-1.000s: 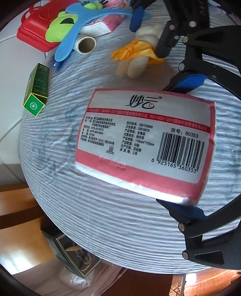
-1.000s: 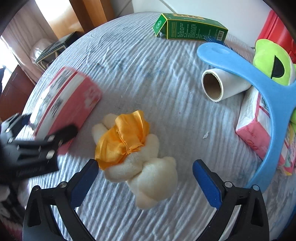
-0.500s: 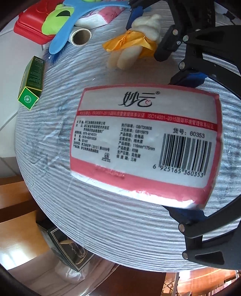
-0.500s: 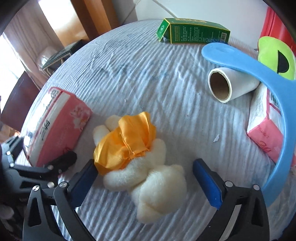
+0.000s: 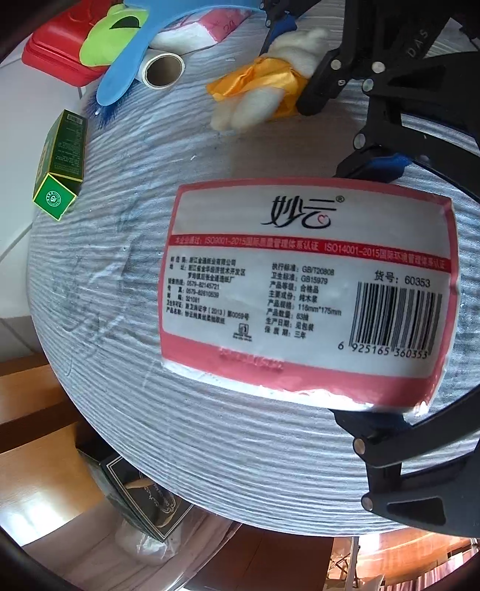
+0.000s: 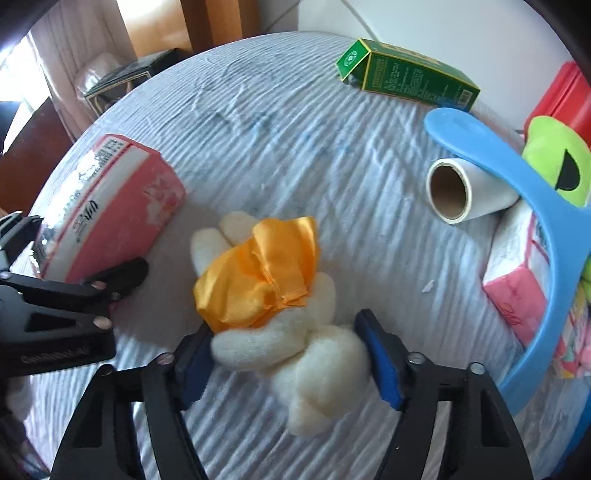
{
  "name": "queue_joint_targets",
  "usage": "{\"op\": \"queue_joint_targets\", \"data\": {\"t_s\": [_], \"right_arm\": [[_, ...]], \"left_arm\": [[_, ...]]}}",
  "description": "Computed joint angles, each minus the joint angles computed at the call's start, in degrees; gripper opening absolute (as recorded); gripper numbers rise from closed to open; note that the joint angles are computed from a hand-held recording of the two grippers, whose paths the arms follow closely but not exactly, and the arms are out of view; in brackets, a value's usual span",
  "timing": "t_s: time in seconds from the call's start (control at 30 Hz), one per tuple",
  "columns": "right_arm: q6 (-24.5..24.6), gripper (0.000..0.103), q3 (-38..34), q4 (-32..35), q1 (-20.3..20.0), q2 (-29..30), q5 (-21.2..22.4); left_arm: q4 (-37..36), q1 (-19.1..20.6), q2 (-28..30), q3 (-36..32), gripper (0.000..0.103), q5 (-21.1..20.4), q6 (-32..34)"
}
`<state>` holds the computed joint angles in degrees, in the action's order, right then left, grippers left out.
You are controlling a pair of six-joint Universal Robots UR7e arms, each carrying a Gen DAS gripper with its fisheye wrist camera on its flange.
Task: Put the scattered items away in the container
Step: 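Grasp the pink-and-white tissue pack with the left tool while the right tool grasps the plush bear, then carry the tissue pack and plush bear into the blue crate and release both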
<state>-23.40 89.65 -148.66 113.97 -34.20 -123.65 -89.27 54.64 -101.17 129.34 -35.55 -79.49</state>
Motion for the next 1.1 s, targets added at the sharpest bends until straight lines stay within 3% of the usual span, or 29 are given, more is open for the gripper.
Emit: {"op": "queue_joint_targets", "data": {"t_s": [0.1,0.2,0.27,0.4,0.6,0.7,0.9,1.1], "right_arm": [[1.42,0.056,0.88,-0.44,-0.10,-1.29,1.00],[1.61,0.056,2.80,-2.10,0.21,-3.41,1.94],[2.17,0.056,1.84,-2.21,0.78,-3.30,2.79],[2.19,0.056,7.65,-6.71,2.11,-8.96,4.58],[1.03,0.056,17.15,-13.67,4.97,-20.24,6.58],[-1.18,0.056,20.62,-17.10,6.07,-25.53,7.52],[-5.93,0.056,26.09,-18.65,5.09,-36.41,12.69],[-7.74,0.056,30.21,-16.36,3.55,-45.55,13.11]], "left_arm": [[0.33,-2.23,-1.60,1.02,0.093,-1.34,-2.03],[4.71,-6.86,-2.63,0.91,0.093,-2.32,-6.31],[9.07,-10.94,-2.70,0.19,0.093,-3.11,-10.24],[20.10,-20.05,-2.58,-2.63,0.093,-4.02,-19.53],[35.06,-33.99,3.01,-9.19,0.093,-5.85,-34.34],[39.34,-38.67,8.25,-12.94,0.093,-6.33,-39.51],[41.98,-43.47,20.00,-19.88,0.093,-7.81,-45.58],[37.02,-45.58,26.33,-22.93,0.093,-6.65,-42.98]]}}
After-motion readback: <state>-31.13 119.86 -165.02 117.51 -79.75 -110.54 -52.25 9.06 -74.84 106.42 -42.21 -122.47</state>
